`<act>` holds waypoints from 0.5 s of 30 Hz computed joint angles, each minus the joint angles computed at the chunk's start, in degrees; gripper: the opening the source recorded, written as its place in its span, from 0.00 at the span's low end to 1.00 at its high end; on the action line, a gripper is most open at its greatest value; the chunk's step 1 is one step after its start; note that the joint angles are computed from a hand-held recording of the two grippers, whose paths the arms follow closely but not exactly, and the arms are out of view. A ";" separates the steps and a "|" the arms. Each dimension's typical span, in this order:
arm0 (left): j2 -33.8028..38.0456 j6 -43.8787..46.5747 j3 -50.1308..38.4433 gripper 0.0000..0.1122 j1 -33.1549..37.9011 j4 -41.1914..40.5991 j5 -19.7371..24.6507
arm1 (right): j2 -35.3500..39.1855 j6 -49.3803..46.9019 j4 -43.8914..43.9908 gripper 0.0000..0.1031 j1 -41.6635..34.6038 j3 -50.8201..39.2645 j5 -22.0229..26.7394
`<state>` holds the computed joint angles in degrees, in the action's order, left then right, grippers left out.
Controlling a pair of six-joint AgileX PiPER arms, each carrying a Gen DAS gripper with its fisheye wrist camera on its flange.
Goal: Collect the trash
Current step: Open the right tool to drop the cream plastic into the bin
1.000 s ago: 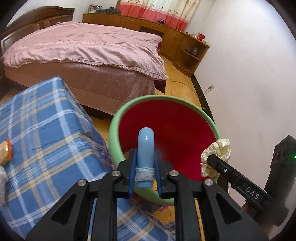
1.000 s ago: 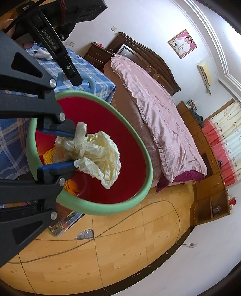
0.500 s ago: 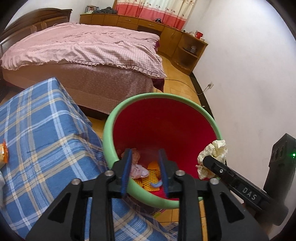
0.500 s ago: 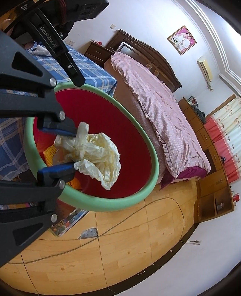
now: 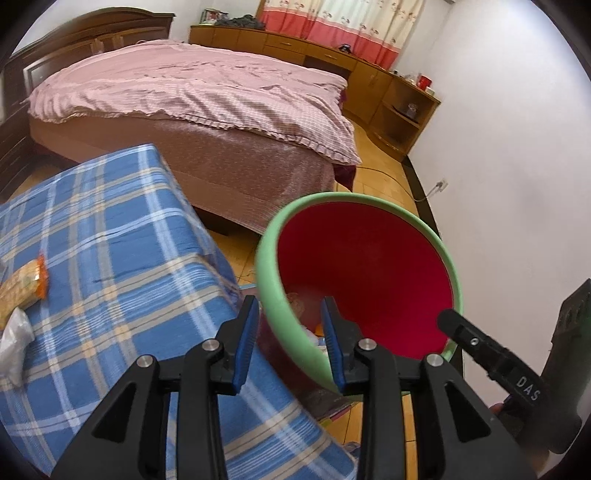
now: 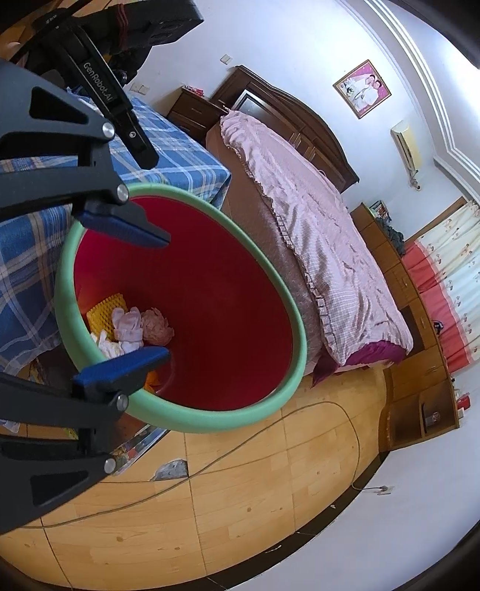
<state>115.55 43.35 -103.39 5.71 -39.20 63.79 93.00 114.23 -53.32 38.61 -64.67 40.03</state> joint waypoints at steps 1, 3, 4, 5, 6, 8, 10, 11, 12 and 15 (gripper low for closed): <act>-0.14 -0.06 0.04 0.31 0.33 0.06 -0.05 | -0.01 0.23 -0.17 0.60 0.42 -0.21 0.54; -0.63 0.44 0.43 0.31 1.64 -0.29 0.00 | 0.10 -0.23 0.17 0.61 0.93 -1.08 1.58; -0.80 0.58 0.51 0.31 2.13 -0.43 0.03 | 0.13 -0.42 0.32 0.61 1.21 -1.47 2.01; -1.04 0.74 0.63 0.31 2.76 -0.52 0.07 | 0.13 -0.65 0.42 0.61 1.60 -1.90 2.47; -1.24 0.70 0.61 0.31 3.34 -0.41 0.13 | 0.14 -0.83 0.47 0.62 1.92 -2.27 2.88; -1.60 0.58 0.43 0.31 4.50 -0.15 0.32 | 0.21 -1.07 0.40 0.62 2.83 -3.31 4.10; -1.89 0.62 0.25 0.31 5.60 -0.36 0.58 | 0.51 -1.42 0.51 0.63 3.60 -4.52 5.08; -2.07 0.73 0.10 0.31 6.48 -0.57 0.74 | 0.74 -1.82 0.72 0.64 4.04 -5.34 5.72; -2.21 0.79 -0.02 0.31 7.03 -0.71 0.80 | 0.98 -2.36 0.97 0.64 4.41 -6.12 6.23; -2.78 1.51 0.03 0.31 9.13 -1.30 0.91 | 2.25 -4.34 1.78 0.69 5.32 -9.11 7.69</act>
